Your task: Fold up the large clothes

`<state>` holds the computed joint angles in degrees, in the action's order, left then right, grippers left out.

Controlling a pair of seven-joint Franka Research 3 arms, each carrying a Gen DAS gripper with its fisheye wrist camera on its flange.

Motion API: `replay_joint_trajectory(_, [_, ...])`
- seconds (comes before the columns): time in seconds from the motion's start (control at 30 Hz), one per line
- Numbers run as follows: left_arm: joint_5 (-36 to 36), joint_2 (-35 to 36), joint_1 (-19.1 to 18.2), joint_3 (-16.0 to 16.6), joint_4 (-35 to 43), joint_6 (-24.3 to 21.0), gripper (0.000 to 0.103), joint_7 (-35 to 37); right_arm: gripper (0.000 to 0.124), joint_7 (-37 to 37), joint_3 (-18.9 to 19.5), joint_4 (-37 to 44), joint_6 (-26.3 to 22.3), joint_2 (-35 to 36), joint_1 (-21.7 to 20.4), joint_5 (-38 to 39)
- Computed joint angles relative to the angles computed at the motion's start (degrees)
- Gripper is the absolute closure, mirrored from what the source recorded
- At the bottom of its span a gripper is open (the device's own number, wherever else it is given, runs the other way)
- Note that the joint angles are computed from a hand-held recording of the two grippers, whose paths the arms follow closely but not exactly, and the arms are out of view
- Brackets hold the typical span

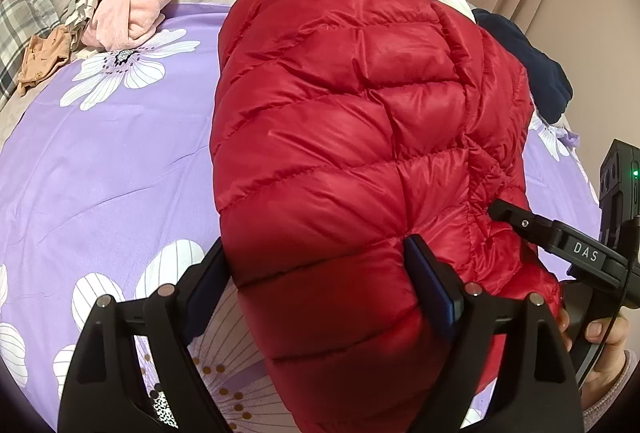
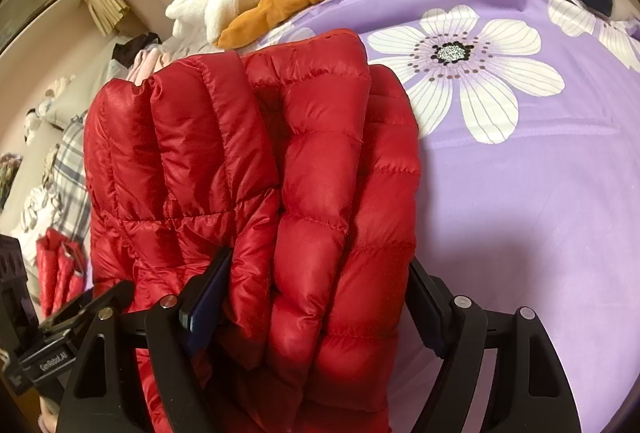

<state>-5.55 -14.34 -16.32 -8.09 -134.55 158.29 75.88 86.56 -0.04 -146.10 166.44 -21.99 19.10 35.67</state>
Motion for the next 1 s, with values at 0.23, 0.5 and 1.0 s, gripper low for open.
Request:
replay_joint_trajectory(0.23, [0.2,0.1,0.1,-0.1,0.0,0.0,0.016,-0.1,0.044,0.3,0.1,-0.1,0.0,0.0,-0.2,-0.4])
replay_joint_trajectory(0.5, [0.1,0.0,0.1,-0.1,0.0,0.0,0.016,-0.1,0.044,0.2,0.0,0.1,-0.2,0.0,-0.1,-0.2])
replay_joint_trajectory(1.0, [0.6,-0.1,0.2,-0.2,-0.3,0.0,0.014,-0.6,0.043,0.1,-0.1,0.0,0.0,0.1,0.1,0.3])
